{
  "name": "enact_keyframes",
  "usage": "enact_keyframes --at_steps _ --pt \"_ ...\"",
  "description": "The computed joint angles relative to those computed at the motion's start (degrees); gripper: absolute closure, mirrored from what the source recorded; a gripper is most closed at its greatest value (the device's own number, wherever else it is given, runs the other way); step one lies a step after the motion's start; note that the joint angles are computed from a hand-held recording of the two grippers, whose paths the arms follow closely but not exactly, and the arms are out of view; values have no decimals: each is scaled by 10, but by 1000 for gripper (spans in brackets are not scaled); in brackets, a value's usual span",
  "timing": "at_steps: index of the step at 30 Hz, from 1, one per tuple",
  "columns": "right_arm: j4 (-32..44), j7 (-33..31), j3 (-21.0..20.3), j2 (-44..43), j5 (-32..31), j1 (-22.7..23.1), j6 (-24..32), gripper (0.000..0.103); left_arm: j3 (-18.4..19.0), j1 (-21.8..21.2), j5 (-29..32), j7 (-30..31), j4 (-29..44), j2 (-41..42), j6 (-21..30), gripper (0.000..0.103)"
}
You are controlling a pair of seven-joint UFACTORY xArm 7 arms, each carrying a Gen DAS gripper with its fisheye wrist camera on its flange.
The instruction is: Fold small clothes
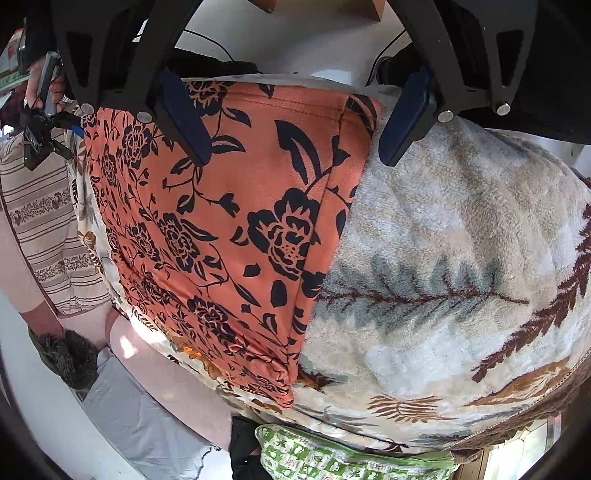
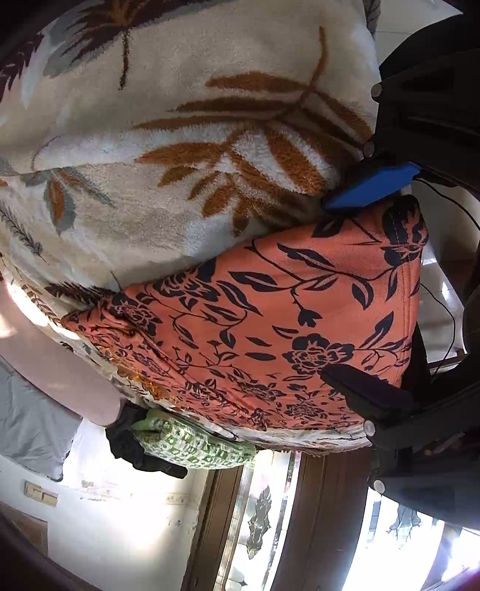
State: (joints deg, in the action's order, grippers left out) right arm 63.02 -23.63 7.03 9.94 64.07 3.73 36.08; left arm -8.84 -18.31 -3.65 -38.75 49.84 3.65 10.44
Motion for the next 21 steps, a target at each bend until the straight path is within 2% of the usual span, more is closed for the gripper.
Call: enact_keyframes --at_steps 2,3,5,10,13,16,18,20,21 --pt "-1 6 -1 2 0 -2 1 18 5 -2 21 -15 12 10 23 12" --pt "-1 5 -1 4 6 -3 2 18 2 0 8 -6 15 15 27 12" --pt "2 1 0 6 8 -5 8 18 -5 4 -18 13 17 20 23 12" --pt "1 -43 2 4 44 -12 27 18 2 -5 8 3 17 19 17 12" --pt "4 -32 -1 10 38 -10 31 18 4 -6 12 -2 22 27 25 13" --pt "13 -24 -1 17 20 -8 35 18 10 -8 34 -20 19 22 31 24" --pt "14 -24 1 18 16 -8 36 19 16 -11 57 -46 15 15 39 40" --pt "13 -31 3 15 23 -9 36 22 6 0 19 -22 -2 2 27 48" --pt "11 -38 4 12 30 -10 37 23 4 3 4 -13 -6 0 21 48"
